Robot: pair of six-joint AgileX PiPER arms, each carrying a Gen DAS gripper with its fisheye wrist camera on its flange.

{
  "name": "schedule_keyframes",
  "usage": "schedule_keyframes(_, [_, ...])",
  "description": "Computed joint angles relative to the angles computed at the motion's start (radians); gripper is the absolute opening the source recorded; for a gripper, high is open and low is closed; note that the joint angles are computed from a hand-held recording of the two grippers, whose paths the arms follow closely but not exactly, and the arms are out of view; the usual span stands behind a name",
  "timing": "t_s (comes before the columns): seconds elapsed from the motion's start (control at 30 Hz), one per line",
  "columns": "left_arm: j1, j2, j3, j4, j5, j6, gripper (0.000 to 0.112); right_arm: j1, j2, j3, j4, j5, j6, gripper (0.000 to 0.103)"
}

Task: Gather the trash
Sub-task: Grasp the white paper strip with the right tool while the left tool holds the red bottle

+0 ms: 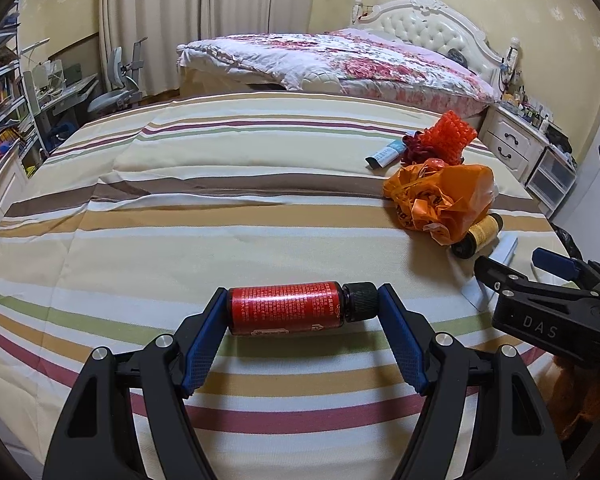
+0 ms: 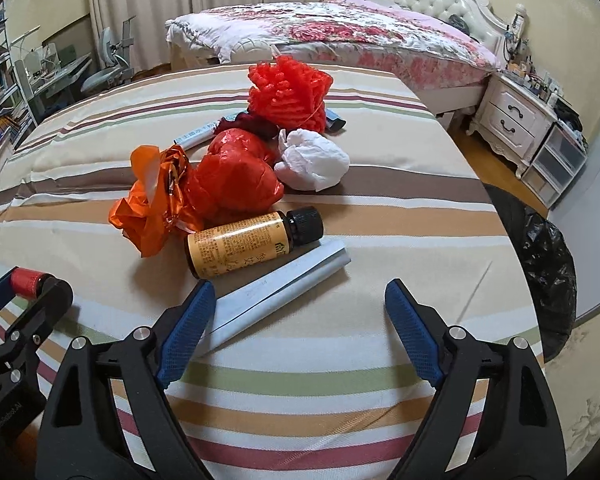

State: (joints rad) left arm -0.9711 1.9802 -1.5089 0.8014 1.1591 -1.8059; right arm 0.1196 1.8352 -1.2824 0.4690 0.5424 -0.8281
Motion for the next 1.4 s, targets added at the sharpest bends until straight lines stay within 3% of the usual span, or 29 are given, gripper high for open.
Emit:
schedule_keyframes(0.33, [-0.004, -0.022, 0.039, 0.01, -0.017, -0.032, 0.072, -0.071, -0.012, 0.006, -0.019, -0.005, 0.025, 0.089])
schedule_keyframes(0.67, [-0.003, -0.039, 0.063, 0.009, -0.025, -0.047, 0.072, -0.135, -0.025, -0.01, 0.023, 0.084, 0.008, 0.089])
schedule_keyframes(0.83, [-0.01, -0.037, 0.055, 0.012, -0.014, -0.042, 0.072, -0.142, -0.024, -0.003, 0.003, 0.078, 0.018, 0.076])
schedule_keyframes(1.03, [-0.007, -0.048, 0.07, 0.01, -0.009, -0.05, 0.072, -0.13, -0.02, 0.021, -0.135, -0.038, 0.102, 0.076])
schedule_keyframes(1.23, [-0.003, -0.044, 0.062, 0.003, -0.008, -0.037, 0.072, -0.116, 0.053, -0.073, -0.199, -0.056, 0.18, 0.076])
schedule_keyframes(1.4, [0.001, -0.035, 0.05, -0.001, -0.006, -0.021, 0.072, -0.083, 0.12, -0.177, -0.166, -0.006, 0.172, 0.076])
